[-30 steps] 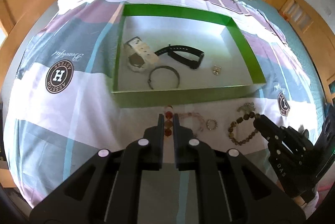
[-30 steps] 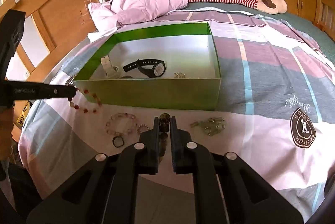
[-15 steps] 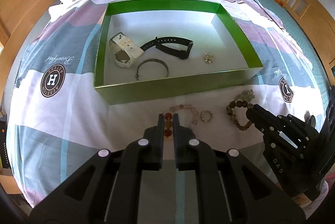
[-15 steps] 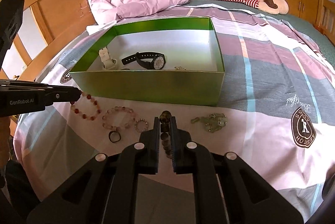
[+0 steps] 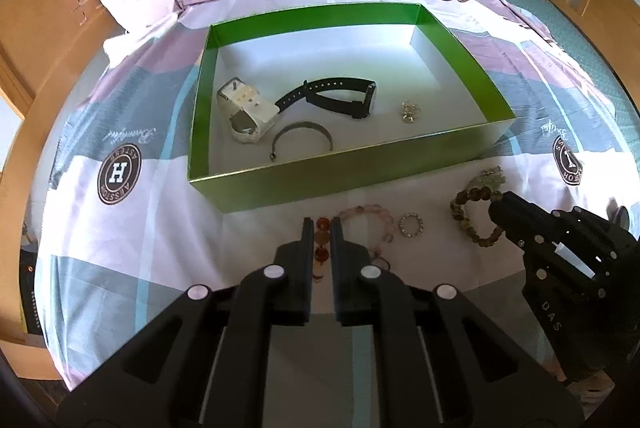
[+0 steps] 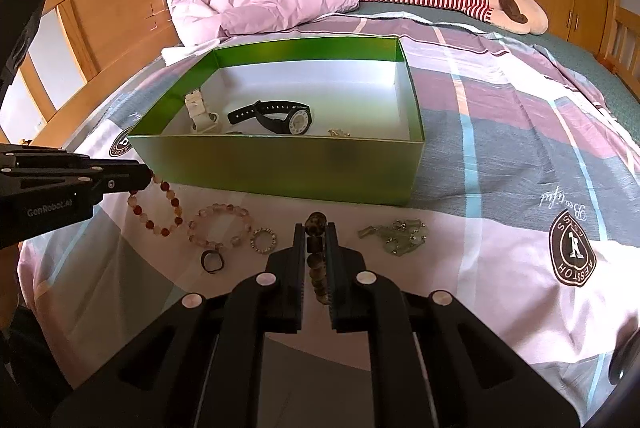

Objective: Organize jewelry
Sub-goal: 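Hold both bead bracelets raised in the closed tools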

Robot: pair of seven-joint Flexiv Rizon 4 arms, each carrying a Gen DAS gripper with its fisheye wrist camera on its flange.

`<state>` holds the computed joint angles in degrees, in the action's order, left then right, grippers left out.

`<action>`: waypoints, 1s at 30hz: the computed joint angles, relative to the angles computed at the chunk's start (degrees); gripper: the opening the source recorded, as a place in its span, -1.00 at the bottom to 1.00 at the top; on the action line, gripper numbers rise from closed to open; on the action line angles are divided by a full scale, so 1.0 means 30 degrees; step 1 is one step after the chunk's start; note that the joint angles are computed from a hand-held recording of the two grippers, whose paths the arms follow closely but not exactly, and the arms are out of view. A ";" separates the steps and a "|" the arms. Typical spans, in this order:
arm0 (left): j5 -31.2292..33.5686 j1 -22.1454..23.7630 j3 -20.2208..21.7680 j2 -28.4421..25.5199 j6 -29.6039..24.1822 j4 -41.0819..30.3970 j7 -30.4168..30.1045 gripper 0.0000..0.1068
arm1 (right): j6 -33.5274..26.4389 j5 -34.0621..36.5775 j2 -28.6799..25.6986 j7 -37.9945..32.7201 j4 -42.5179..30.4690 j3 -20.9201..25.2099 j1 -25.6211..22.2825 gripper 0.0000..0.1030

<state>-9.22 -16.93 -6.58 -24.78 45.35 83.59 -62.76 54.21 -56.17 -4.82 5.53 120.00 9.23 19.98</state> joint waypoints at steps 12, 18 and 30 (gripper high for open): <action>0.0735 -0.0217 0.0139 0.0263 0.1910 0.0601 0.0048 -0.84 | -0.0046 -0.0010 -0.0035 -0.0032 -0.0043 -0.0005 0.0024 -0.81; 0.0772 -0.0212 0.0134 0.0283 0.2024 0.0653 0.0041 -0.84 | -0.0024 -0.0172 -0.0028 0.0072 -0.0068 -0.0020 0.0025 -0.81; 0.0969 -0.0256 0.0185 0.0284 0.2191 0.0703 0.0028 -0.84 | 0.0193 -0.0700 0.0128 0.0457 0.0033 0.0001 -0.0104 -0.81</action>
